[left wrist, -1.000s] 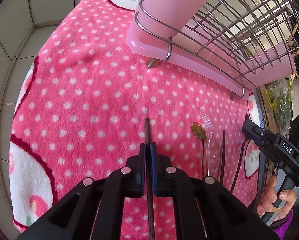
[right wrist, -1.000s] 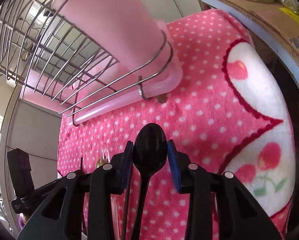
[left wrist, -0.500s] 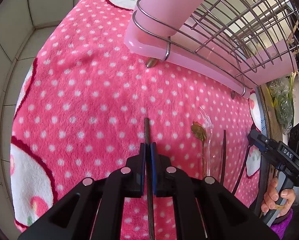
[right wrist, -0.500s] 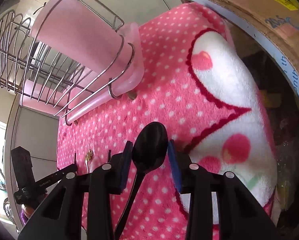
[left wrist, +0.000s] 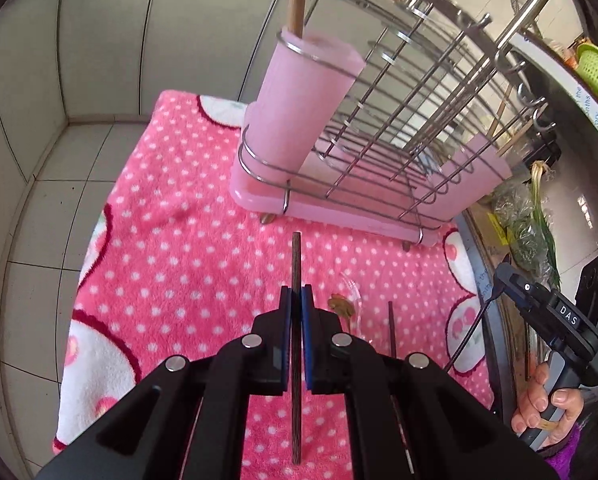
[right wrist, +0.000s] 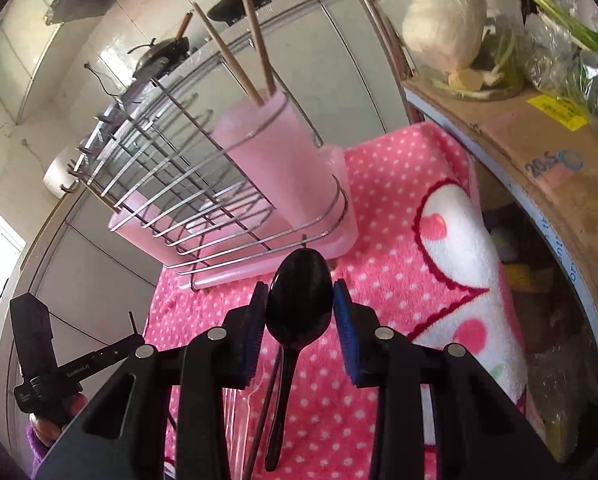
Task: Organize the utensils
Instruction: 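Lift the chopstick with the left tool while the right tool lifts the black spoon, then lower the chopstick into the pink cup while the right tool lowers the black spoon in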
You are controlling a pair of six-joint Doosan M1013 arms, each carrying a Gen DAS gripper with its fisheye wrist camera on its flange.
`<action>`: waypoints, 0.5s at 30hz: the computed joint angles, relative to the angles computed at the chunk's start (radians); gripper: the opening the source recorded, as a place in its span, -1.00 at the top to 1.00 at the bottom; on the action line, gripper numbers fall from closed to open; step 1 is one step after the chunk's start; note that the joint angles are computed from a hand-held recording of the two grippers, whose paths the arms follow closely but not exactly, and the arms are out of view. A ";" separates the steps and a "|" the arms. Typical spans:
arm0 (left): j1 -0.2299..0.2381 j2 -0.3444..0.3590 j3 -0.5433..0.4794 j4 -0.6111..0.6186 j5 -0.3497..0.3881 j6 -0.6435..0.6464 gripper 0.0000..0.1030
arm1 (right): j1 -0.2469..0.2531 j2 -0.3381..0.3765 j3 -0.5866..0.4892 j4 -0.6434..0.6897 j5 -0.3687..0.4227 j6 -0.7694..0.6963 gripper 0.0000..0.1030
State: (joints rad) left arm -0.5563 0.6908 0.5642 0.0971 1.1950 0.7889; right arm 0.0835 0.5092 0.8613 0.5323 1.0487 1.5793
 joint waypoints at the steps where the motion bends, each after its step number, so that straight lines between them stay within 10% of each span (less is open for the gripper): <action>1: -0.002 -0.015 0.021 0.014 -0.030 -0.012 0.92 | 0.003 -0.009 0.009 -0.002 -0.019 -0.008 0.35; 15: -0.030 -0.103 0.111 0.173 -0.204 -0.092 0.92 | 0.013 -0.099 0.097 -0.011 -0.197 -0.121 0.36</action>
State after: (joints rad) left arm -0.5864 0.5879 0.6755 0.2703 0.9906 0.6973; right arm 0.0961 0.4104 0.9585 0.5209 0.8517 1.4581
